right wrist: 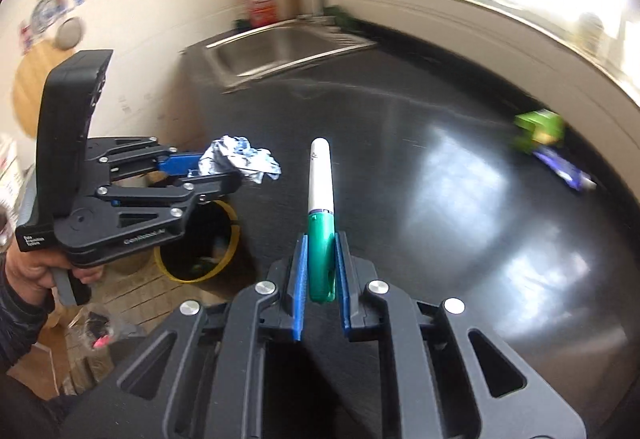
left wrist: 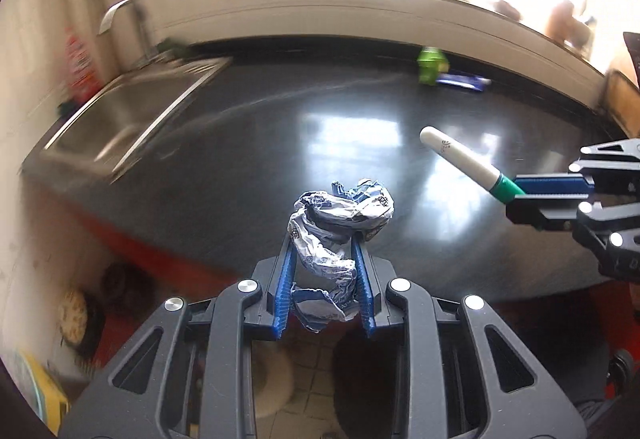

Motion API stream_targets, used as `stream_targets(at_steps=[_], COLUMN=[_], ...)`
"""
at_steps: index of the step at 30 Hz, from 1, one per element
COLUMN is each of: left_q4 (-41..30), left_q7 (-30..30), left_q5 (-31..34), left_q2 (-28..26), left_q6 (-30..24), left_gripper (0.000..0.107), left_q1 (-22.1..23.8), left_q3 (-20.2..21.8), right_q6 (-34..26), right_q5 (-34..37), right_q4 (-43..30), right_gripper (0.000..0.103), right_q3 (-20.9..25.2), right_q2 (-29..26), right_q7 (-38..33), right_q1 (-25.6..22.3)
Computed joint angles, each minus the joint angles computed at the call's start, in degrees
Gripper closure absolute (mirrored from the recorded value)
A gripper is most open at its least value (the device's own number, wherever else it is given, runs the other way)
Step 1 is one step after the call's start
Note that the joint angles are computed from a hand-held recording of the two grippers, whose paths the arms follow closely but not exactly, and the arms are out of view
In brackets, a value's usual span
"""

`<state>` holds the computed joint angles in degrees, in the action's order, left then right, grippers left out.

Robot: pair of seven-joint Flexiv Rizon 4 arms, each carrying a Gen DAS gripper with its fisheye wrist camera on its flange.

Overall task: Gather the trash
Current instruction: 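Carry the foil and marker over the bin and open both tools, then swing both tools back toward the green carton and blue tube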

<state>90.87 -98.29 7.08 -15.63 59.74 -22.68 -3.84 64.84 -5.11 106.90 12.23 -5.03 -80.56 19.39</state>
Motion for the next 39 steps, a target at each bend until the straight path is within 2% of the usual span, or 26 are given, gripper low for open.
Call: stream_targets(at_steps=[4,7,10,12,14,16,19,23,26,27,28,29,30,31,32,35,39], left_q4=[11.4,17.5,25.1,27.9,30.7,31.1,34.1,32.4,32.5,32.3,31.7,31.3,30.2,29.4,28.6,28.5,29.4], left_q7=[-5.4,-10.2,-8.6,-8.5,-5.8,-6.4,-0.7,-1.2,0.7,0.6,-0.1,-0.9,-2.7,-4.8,-7.6,-8.6,-8.3], left_q5=[2.3,6.6,1.7,-0.4,-5.2,-5.1,-13.7,-12.6,-14.2,-13.8,-12.7,-11.6,-9.3,-7.0,-3.5,-1.8,-3.5], left_q2=[7.9,11.8,13.3,12.4,10.9,8.2,5.3,1.9,1.0,0.8,0.4,0.2,0.0,-0.1,0.0,0.5,1.8], left_q6=[2.0,1.2,5.6,7.4,10.3,11.6,16.4,15.6,16.1,16.0,15.7,15.1,13.6,12.7,12.2,11.3,11.5], left_gripper=[0.08,0.08,0.08,0.079,0.079,0.079,0.079,0.079,0.079,0.078,0.073,0.066,0.043,0.026,0.026,0.026,0.026], left_q1=[3.3,6.4,10.4,12.7,14.8,15.8,18.1,17.2,17.6,17.2,16.5,16.0,14.9,13.8,12.4,12.9,14.3], left_q3=[4.5,6.4,6.8,6.4,5.7,5.8,3.3,4.8,4.0,4.4,5.3,6.2,7.7,8.9,10.6,9.9,7.9], right_q6=[-0.9,-2.7,-5.5,-8.1,-11.1,-11.8,-15.1,-18.6,-19.1,-19.0,-19.6,-20.4,-21.0,-19.8,-17.6,-17.0,-13.6], right_q5=[3.3,4.5,3.7,3.6,3.0,2.5,3.1,2.6,3.0,2.9,3.0,3.0,3.0,3.0,3.0,3.2,3.0], right_q4=[-8.1,-14.3,-20.1,-24.4,-28.3,-30.4,-35.5,-39.8,-40.9,-41.2,-42.1,-42.7,-43.0,-42.0,-40.2,-38.9,-34.4], right_gripper=[0.089,0.089,0.089,0.089,0.089,0.089,0.089,0.089,0.089,0.089,0.088,0.08,0.052,0.037,0.028,0.028,0.028], right_q3=[3.2,4.7,4.9,5.0,4.6,3.9,3.9,2.9,2.5,2.3,2.3,2.3,2.0,1.6,1.3,2.2,2.5], right_q2=[-8.7,-14.9,-21.3,-25.6,-29.2,-31.8,-36.3,-40.1,-40.8,-41.1,-41.5,-41.8,-41.9,-41.3,-40.5,-39.4,-36.0], right_q7=[-3.9,-5.2,-4.5,-4.4,-4.2,-3.5,-2.7,-2.1,-1.7,-1.5,-1.3,-1.1,-0.6,-0.1,0.3,-0.5,-1.5], right_q1=[4.1,6.7,9.4,10.6,11.8,12.9,13.5,14.6,14.7,14.8,14.9,14.9,15.0,15.0,14.9,14.0,13.3])
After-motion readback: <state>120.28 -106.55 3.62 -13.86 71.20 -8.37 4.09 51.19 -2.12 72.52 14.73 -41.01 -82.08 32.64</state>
